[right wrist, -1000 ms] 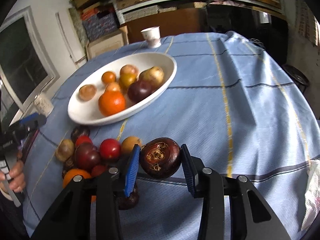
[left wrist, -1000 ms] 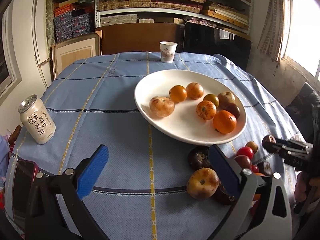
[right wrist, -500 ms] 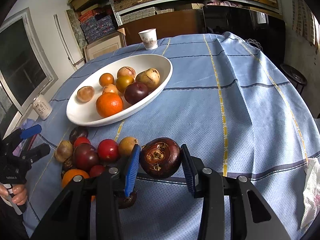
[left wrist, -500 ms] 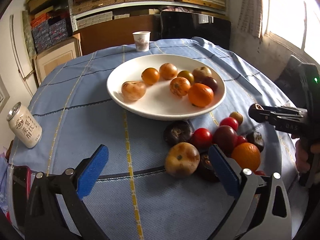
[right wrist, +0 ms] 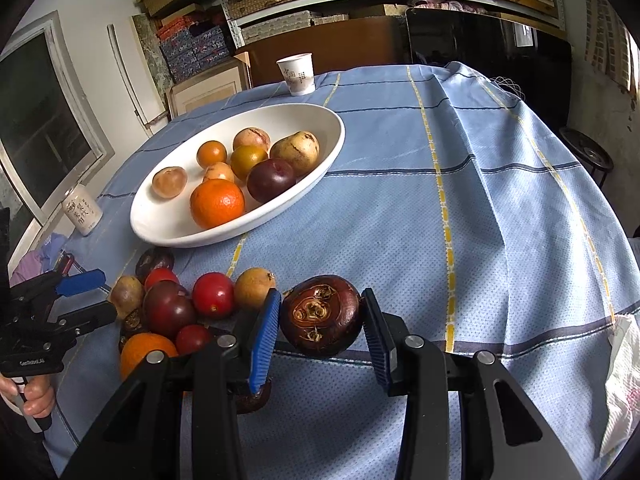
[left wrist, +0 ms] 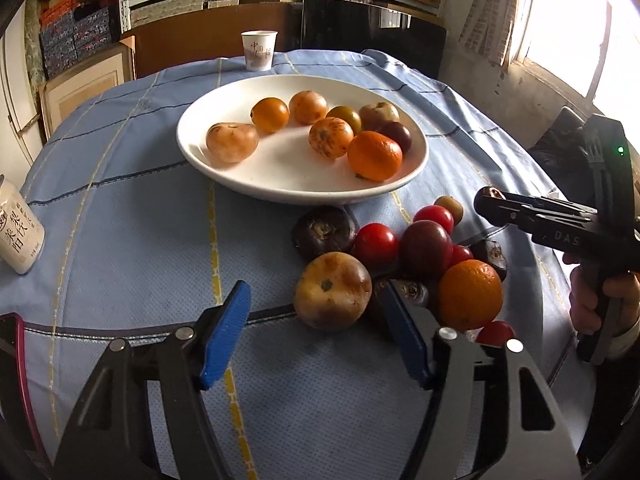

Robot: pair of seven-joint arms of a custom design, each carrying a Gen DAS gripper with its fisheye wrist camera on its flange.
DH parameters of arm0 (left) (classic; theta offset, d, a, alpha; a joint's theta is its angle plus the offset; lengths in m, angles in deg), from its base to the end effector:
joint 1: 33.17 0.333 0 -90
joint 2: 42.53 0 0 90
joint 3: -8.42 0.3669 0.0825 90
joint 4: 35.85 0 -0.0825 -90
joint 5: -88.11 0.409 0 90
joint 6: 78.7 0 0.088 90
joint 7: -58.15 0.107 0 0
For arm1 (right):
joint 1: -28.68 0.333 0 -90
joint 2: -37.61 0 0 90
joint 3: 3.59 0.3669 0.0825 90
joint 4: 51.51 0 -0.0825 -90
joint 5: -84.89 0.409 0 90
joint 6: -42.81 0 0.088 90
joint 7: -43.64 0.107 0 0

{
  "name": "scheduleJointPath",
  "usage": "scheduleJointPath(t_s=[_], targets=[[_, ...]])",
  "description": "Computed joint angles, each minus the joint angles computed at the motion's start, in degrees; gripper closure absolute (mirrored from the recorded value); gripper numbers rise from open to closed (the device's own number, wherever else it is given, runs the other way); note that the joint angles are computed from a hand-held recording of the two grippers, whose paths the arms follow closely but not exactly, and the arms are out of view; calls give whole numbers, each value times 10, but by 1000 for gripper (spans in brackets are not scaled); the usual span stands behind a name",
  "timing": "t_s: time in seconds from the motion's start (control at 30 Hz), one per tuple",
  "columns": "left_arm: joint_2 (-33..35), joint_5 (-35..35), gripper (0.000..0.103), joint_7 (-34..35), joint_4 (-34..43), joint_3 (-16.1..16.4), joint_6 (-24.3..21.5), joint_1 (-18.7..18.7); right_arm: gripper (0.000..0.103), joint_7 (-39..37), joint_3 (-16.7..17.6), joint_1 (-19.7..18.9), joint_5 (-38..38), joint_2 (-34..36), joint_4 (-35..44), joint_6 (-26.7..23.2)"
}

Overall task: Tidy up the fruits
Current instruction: 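Grasp a pale apple with the left tool while the right tool holds the brown fruit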

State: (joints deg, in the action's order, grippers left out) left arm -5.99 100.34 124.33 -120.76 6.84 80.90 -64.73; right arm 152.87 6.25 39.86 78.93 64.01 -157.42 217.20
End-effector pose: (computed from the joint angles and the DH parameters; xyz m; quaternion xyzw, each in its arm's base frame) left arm 0.6773 -0.4470 0.4053 -0.5501 0.7666 -0.2948 0.1509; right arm 0.6861 0.2534 0.3946 -0.6859 0.6307 -0.1447 0.3329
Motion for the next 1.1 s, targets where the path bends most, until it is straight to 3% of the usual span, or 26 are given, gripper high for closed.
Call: scheduleJointPath(t_s=[0.2, 0.37, 0.53, 0.9, 1.1], targets=[[8, -45, 45, 39, 8, -41, -5, 32, 61, -1, 1, 0, 2, -1, 0, -4], [18, -76, 50, 57, 19, -49, -15, 40, 61, -6, 3, 0, 2, 0, 2, -5], [24, -86, 58, 73, 26, -49, -8, 38, 61, -13, 8, -4, 6, 1, 3, -7], [23, -97, 62, 81, 24, -43, -1, 31, 61, -23, 21, -16, 24, 4, 3, -8], [11, -87, 63, 64, 4, -24, 27, 17, 61, -21, 17, -12, 19, -3, -12, 30]])
